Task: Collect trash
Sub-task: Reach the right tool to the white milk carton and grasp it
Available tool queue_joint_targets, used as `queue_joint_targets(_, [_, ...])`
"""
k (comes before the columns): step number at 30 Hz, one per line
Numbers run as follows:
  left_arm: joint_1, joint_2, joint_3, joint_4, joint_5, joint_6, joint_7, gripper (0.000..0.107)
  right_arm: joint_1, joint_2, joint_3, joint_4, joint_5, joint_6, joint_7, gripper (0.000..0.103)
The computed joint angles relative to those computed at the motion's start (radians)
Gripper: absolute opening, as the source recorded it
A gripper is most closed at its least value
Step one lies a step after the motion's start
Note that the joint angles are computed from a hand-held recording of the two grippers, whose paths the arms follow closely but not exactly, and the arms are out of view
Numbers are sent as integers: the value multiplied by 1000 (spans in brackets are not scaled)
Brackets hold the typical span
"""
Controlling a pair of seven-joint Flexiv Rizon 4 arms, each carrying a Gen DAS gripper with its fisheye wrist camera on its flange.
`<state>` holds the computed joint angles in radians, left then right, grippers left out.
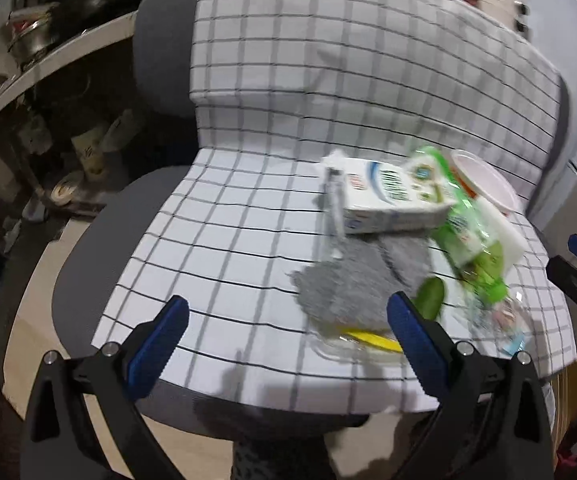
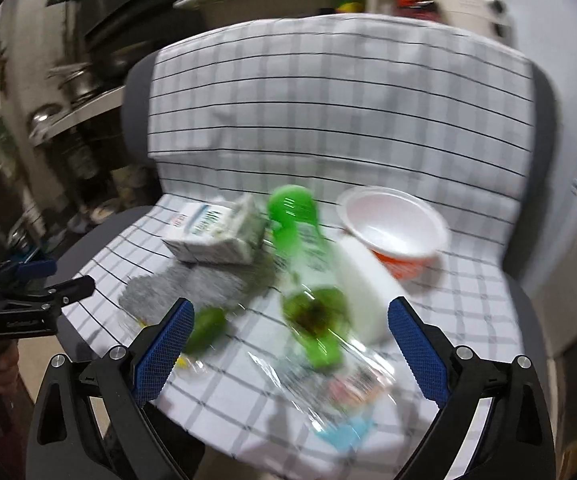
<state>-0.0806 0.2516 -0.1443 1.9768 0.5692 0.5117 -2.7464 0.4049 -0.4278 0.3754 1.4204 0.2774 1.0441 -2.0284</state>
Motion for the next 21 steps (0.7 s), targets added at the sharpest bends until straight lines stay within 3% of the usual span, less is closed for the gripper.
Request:
queue_joint_targets(11, [48, -23, 56, 18, 1, 43, 61, 96, 131, -243, -2, -322, -102, -137, -37, 93])
queue_joint_targets(15, [56, -23, 66, 41, -18, 58, 64, 96, 143, -324, 13, -461, -75, -247, -50, 93])
queue_joint_targets(17, [57, -15, 67, 53, -25, 62, 63, 96, 141, -357, 24, -536, -51, -357, -60, 93])
queue_joint_targets(21, [59, 9, 59, 74, -28, 57, 56, 96, 129, -317, 18, -509, -6, -482, -132, 94])
